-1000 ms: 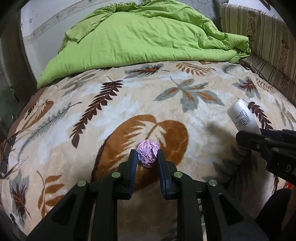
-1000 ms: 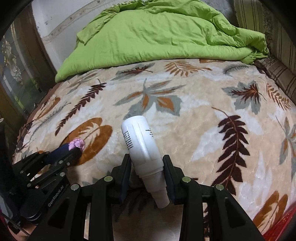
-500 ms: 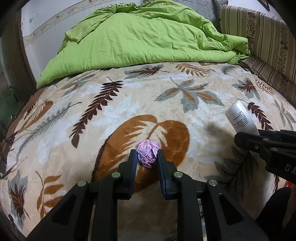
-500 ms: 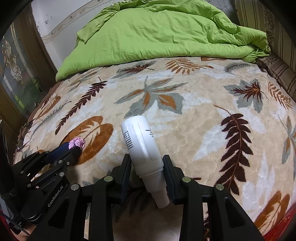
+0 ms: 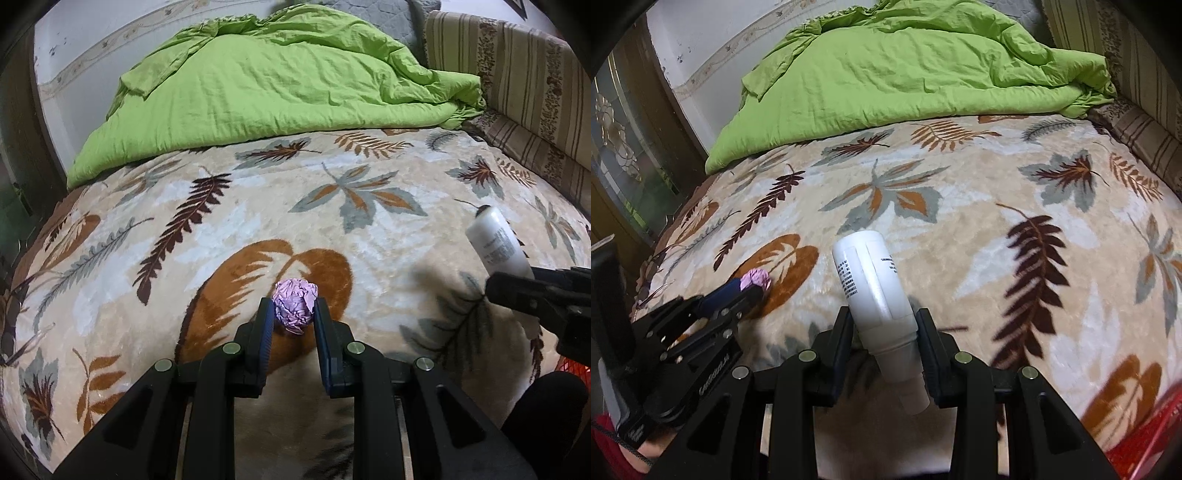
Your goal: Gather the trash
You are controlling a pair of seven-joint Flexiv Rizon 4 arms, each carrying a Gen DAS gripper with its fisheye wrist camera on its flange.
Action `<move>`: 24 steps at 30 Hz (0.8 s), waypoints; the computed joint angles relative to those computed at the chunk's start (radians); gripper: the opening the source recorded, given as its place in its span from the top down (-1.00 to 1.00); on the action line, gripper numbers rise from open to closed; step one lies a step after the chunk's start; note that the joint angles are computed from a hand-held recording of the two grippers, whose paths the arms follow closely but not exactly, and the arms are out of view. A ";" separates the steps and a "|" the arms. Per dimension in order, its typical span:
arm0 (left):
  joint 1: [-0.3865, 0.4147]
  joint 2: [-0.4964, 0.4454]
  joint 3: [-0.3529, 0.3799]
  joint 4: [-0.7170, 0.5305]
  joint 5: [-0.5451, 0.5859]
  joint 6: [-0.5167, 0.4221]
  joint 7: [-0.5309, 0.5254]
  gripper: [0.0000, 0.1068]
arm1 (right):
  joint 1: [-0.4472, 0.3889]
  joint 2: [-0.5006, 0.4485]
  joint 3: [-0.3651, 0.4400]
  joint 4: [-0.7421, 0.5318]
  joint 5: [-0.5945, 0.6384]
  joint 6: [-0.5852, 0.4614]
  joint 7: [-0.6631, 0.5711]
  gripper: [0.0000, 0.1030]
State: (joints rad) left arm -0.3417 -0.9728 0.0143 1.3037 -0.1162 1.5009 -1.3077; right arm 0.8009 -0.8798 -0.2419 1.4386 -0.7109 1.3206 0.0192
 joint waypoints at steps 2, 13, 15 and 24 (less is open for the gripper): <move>0.001 0.005 -0.010 0.005 0.004 0.003 0.008 0.61 | 0.023 0.029 -0.028 0.049 -0.015 0.015 0.029 0.28; 0.000 0.040 -0.056 0.049 0.008 0.030 0.055 0.61 | 0.133 0.157 -0.186 0.279 -0.164 0.107 0.282 0.28; -0.002 0.046 -0.062 0.057 0.007 0.037 0.064 0.61 | 0.140 0.171 -0.200 0.301 -0.199 0.111 0.327 0.28; -0.005 0.067 -0.091 0.083 -0.004 0.042 0.098 0.61 | 0.127 0.227 -0.200 0.353 -0.363 0.094 0.478 0.28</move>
State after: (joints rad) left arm -0.3470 -0.9060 -0.0766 1.3871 -0.1201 1.5428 -1.2100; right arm 0.9277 -0.6532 -0.4416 1.7913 -1.0743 1.4145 0.4975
